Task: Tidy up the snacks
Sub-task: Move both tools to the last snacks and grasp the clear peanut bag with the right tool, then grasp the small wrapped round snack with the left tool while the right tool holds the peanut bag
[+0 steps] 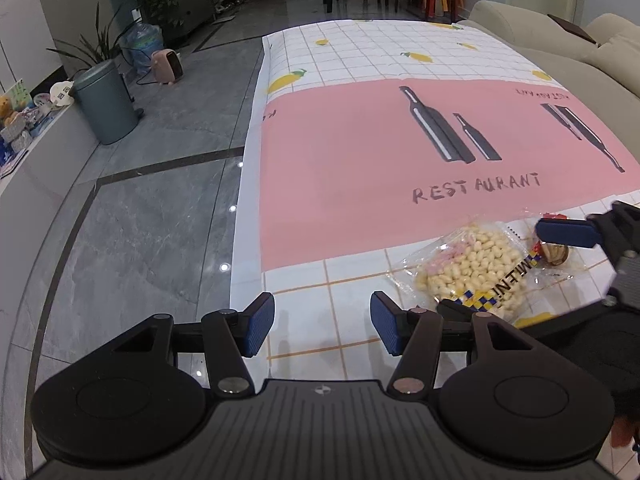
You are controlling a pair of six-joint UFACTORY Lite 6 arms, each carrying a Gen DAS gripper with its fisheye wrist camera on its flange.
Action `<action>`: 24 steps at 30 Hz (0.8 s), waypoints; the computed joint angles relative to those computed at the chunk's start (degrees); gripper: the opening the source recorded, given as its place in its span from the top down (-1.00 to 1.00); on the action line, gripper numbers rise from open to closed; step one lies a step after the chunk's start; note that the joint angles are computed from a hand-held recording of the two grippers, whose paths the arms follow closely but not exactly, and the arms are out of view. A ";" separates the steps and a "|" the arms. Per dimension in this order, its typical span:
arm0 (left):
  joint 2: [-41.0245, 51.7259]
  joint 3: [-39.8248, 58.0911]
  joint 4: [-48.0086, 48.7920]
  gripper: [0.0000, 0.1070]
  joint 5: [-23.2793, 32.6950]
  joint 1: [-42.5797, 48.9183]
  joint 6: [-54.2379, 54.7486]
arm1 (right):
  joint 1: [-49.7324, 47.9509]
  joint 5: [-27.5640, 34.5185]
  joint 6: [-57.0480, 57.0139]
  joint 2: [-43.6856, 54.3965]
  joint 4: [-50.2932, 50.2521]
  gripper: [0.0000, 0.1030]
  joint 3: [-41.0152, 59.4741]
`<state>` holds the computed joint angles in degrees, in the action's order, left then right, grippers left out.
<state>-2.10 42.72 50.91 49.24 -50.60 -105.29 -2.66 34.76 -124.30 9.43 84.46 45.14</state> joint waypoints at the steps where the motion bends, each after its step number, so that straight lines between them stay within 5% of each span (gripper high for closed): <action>1: -0.02 -0.23 0.11 -0.22 -0.28 -0.04 -0.31 | 1.21 -1.32 -1.04 1.12 0.96 -0.93 0.51; 12: 0.18 -1.09 -1.02 -0.22 -3.09 0.27 0.01 | 5.06 -6.68 -10.66 2.59 10.14 -0.65 -2.53; 24: 0.88 1.49 -0.75 -0.22 -3.06 -2.51 2.02 | -0.03 -4.02 -0.87 -4.44 -3.12 -0.52 -7.72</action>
<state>-1.22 44.21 50.16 46.18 -53.11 -103.27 -2.70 30.74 -125.17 4.98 81.34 37.42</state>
